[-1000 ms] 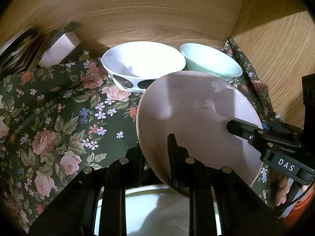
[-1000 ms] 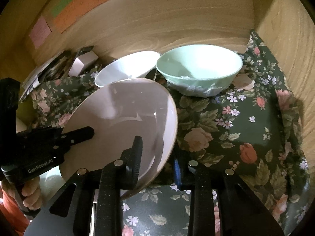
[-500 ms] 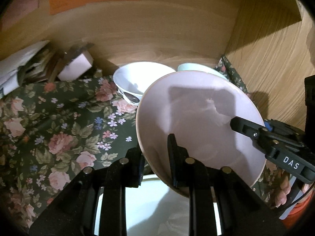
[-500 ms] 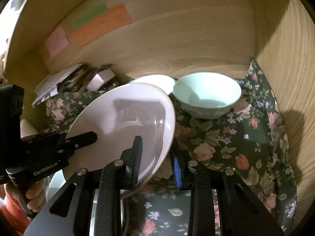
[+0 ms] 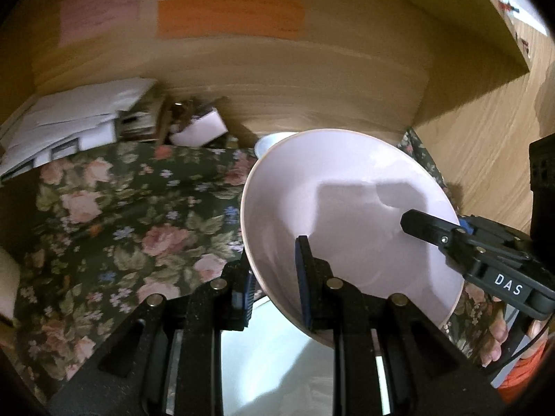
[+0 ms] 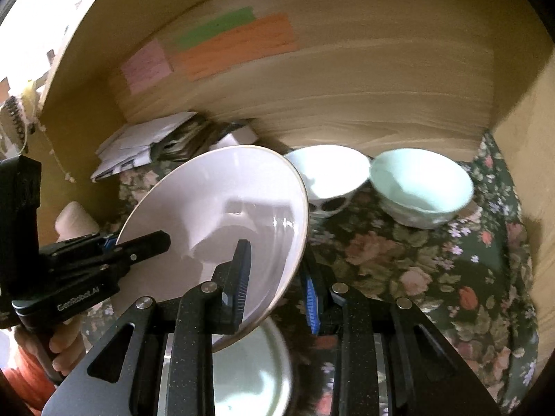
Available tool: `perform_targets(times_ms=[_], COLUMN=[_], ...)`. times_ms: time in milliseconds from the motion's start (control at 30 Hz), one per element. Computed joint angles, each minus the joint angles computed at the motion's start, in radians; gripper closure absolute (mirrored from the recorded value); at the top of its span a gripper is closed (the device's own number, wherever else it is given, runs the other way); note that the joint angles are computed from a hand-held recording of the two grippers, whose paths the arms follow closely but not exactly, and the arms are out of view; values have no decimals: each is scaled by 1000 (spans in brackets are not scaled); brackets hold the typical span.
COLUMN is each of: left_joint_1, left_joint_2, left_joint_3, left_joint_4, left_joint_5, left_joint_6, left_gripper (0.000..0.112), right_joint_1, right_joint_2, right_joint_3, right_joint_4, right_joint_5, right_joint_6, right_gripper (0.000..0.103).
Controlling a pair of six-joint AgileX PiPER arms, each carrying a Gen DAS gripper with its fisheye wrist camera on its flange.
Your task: Organize plates and bowls
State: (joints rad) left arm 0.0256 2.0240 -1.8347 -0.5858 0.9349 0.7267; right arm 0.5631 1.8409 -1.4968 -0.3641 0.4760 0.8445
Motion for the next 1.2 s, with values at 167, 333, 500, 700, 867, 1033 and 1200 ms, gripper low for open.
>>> perform_targets(times_ms=[167,333,500,700,867,1033,1200], left_joint_1=[44,107,170,236,300,353,395], left_joint_2=[-41,-76,-99,-101,-111,-105,-86], left_joint_3=[51,98,124,131,157,175,182], left_joint_4=[-20,-46,-73,-94,-121,-132,-133], left_joint_5=[-21,-31,-36,-34,-33,-31,-23], left_joint_6=[27,57,96,118,149,179,200], left_gripper=[91,91,91,91,91,91,91], right_joint_1=[33,67,98,139,165,184,203], right_joint_2=[43,96,148,227,301,385,469], right_joint_3=[-74,-161,-248,-379,-503,-635,-769], right_joint_4=[24,49,77,112,154,209,232], right_joint_5=[22,52,82,138,198,265,345], right_joint_6=[-37,-78,-119,-169,-223,-275,-301], right_gripper=[78,78,78,78,78,78,78])
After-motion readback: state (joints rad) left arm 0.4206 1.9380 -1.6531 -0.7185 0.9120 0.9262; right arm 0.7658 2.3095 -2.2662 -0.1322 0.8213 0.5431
